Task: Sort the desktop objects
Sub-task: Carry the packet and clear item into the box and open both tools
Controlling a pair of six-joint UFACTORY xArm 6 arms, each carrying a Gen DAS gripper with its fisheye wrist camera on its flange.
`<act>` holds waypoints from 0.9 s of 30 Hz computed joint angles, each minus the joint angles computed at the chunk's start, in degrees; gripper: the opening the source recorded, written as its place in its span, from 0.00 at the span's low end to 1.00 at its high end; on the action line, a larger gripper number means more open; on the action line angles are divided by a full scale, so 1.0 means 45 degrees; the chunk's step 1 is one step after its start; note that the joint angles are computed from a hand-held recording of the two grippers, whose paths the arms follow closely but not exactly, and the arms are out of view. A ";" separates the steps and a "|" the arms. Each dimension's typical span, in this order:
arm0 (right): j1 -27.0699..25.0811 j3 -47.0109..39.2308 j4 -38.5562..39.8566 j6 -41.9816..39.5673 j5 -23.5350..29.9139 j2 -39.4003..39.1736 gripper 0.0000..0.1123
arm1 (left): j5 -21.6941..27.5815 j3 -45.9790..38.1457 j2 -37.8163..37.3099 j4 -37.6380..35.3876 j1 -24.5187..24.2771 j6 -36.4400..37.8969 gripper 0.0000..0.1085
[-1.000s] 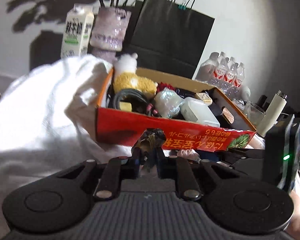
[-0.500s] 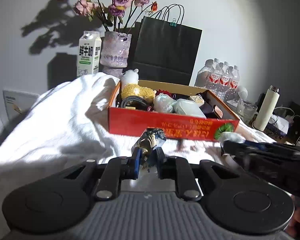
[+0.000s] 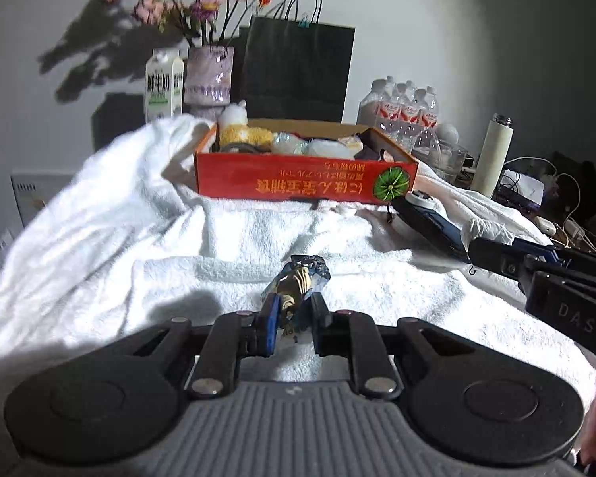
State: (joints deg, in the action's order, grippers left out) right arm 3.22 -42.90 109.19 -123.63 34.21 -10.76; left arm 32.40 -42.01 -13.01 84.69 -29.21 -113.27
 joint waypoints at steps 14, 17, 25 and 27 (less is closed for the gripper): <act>0.0196 -0.1587 -0.2870 0.3154 0.1267 0.0965 0.16 | -0.3016 -0.2138 0.0679 -0.0360 0.3155 0.3028 0.16; 0.0482 -0.3410 -0.3501 0.3588 0.1556 0.1698 0.16 | -0.3676 -0.4124 0.1876 -0.3112 0.4244 0.7025 0.16; 0.1619 -1.2203 -0.9119 1.1454 0.2144 0.7574 0.17 | -0.3223 -0.9999 0.7303 -1.2569 0.5110 1.6901 0.17; 0.1996 -1.4868 -1.1101 1.4119 0.2084 0.9588 0.17 | -0.2097 -1.1637 0.8600 -1.3026 0.5191 1.7221 0.17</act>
